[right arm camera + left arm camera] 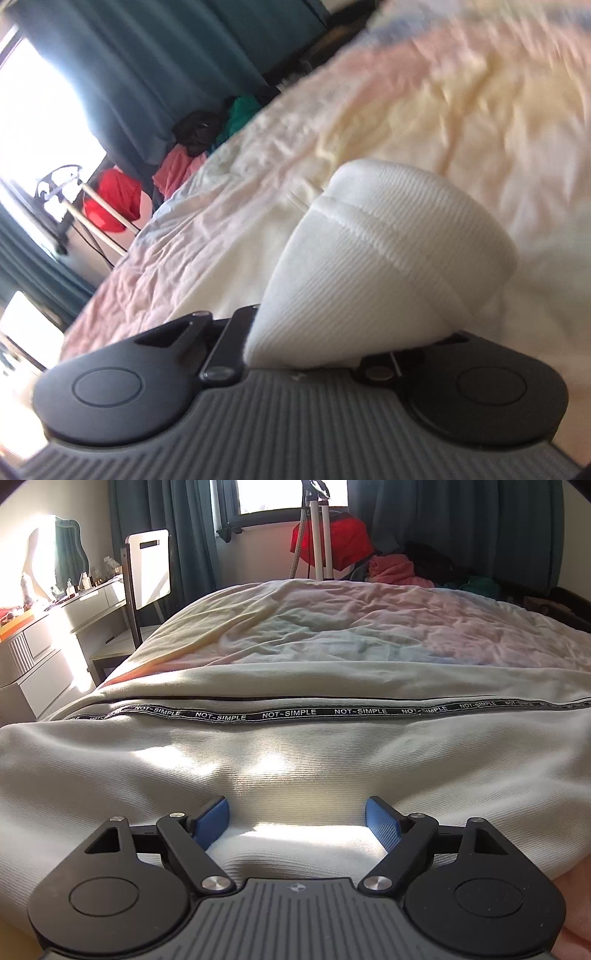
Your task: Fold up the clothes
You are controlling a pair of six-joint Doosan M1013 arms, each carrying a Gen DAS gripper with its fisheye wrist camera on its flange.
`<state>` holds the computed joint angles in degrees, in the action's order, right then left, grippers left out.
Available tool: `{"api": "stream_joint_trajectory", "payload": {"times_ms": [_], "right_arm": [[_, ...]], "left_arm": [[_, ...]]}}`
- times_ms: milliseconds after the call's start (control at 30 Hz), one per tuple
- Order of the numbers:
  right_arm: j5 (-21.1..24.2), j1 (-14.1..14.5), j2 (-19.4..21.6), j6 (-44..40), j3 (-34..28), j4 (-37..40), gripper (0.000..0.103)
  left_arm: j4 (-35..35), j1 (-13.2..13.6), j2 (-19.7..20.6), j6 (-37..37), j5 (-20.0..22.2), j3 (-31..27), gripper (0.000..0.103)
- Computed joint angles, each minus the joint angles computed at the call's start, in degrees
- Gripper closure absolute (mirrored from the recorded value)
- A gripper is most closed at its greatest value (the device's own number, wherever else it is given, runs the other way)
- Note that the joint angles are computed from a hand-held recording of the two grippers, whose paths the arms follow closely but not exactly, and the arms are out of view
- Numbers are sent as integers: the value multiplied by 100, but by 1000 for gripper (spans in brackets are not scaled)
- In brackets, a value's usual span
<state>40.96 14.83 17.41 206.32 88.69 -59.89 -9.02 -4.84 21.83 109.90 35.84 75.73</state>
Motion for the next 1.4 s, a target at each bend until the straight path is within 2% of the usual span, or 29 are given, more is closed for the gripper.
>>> {"api": "stream_joint_trajectory", "payload": {"times_ms": [167, 267, 367, 500, 567, 667, 733, 767, 867, 1000, 1100, 1167, 1200, 1267, 1333, 1400], "right_arm": [[1104, 468, 238, -1078, -595, -979, 89], [1598, 887, 460, -1927, -973, -1949, 89], [1566, 1250, 682, -2551, -1303, -2702, 89], [1256, 1669, 1044, -3145, -1666, -3144, 89], [971, 1828, 1240, -3535, -1823, -2872, 89], [569, 1975, 1560, -4952, -2048, -2058, 89], [524, 2047, 1782, -6189, -2223, -1308, 89], [691, 2093, 1878, -6476, -2288, -1253, 89], [868, 2188, 1915, -6280, -2296, -1662, 89], [537, 2237, 1761, -5652, -2179, -2167, 89], [268, 2283, 1776, -6109, -2259, -1727, 87], [355, 2268, 1880, -6542, -2436, -1133, 86], [298, 2248, 1873, -6535, -2402, -1132, 85], [86, 2193, 1795, -6784, -2420, -625, 81], [-106, 2133, 1720, -7090, -2448, -54, 64], [-287, 2054, 1632, -7840, -2524, 1152, 50]], "left_arm": [[-168, 38, 26, 119, 141, -91, 20], [-267, 56, 33, 186, 203, -127, 19], [-470, 105, 48, 250, 316, -188, 19], [-761, 213, 27, 109, 377, -251, 19], [-734, 265, -14, -163, 257, -248, 19], [-670, 362, -74, -578, 102, -247, 19], [-814, 446, -103, -648, 87, -258, 19], [-888, 486, -118, -677, 76, -262, 19], [-1120, 579, -158, -748, 7, -257, 19], [-1821, 713, -168, -630, -17, -287, 19], [-2130, 753, -194, -395, -82, -253, 19], [-2285, 768, -196, -220, -79, -233, 19], [-2330, 770, -192, -170, -54, -227, 19], [-2471, 780, -189, -40, -16, -213, 19], [-2700, 797, -183, 159, 14, -206, 19], [-3022, 823, -195, 411, 11, -172, 19]]}}
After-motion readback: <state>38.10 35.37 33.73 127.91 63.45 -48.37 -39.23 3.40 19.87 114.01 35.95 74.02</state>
